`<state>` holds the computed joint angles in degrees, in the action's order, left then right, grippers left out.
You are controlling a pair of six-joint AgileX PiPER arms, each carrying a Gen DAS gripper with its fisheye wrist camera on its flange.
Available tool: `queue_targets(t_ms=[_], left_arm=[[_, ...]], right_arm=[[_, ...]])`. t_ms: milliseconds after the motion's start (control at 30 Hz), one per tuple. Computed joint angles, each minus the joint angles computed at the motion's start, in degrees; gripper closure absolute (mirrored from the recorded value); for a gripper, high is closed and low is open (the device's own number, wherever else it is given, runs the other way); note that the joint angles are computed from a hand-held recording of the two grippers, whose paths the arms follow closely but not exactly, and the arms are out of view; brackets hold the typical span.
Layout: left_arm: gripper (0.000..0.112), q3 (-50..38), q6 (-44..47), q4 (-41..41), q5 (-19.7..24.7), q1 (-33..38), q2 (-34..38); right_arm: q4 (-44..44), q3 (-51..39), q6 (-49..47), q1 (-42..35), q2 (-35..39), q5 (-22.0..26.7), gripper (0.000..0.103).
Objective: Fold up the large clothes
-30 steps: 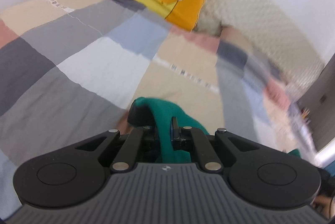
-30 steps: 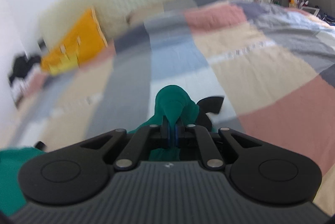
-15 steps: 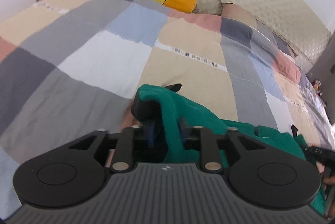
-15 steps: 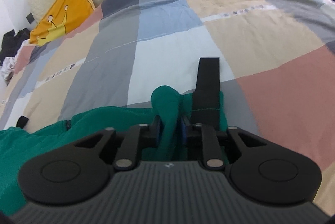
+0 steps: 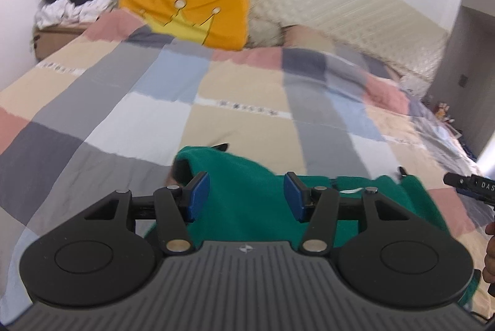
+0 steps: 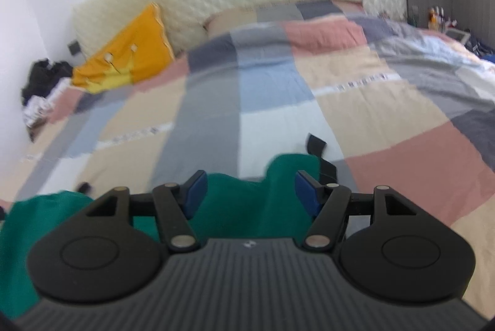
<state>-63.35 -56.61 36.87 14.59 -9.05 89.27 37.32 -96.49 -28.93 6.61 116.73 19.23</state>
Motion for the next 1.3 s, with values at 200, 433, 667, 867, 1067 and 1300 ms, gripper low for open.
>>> queue_targets(t_ms=[200, 433, 667, 867, 1067, 1300], left_arm=[[0.053, 6.7, -18.4, 14.4, 1.8, -7.3, -6.6], [0.053, 11.6, -32.4, 28.5, 11.5, -19.6, -13.3], [0.053, 16.0, -36.5, 31.1, 21.6, -32.0, -19.9], [0.053, 20.7, -41.9, 31.2, 29.7, -42.0, -24.1], [0.052, 21.8, -44.4, 29.6, 32.3, -46.4, -22.7], [0.031, 23.3, -43.3, 27.3, 22.4, -39.4, -21.3]], right_arm=[[27.1, 16.8, -27.6, 1.1, -11.9, -4.6, 0.039], [50.6, 32.8, -52.7, 1.9, -23.5, -2.9, 0.039], [59.5, 43.4, -61.9, 2.4, -32.4, -1.2, 0.039], [60.5, 51.2, -62.2, 1.8, -39.4, -0.1, 0.038], [60.4, 55.2, -59.3, 2.0, -42.1, -0.5, 0.038], [49.3, 52.9, -42.2, -1.0, -37.3, 5.3, 0.038]])
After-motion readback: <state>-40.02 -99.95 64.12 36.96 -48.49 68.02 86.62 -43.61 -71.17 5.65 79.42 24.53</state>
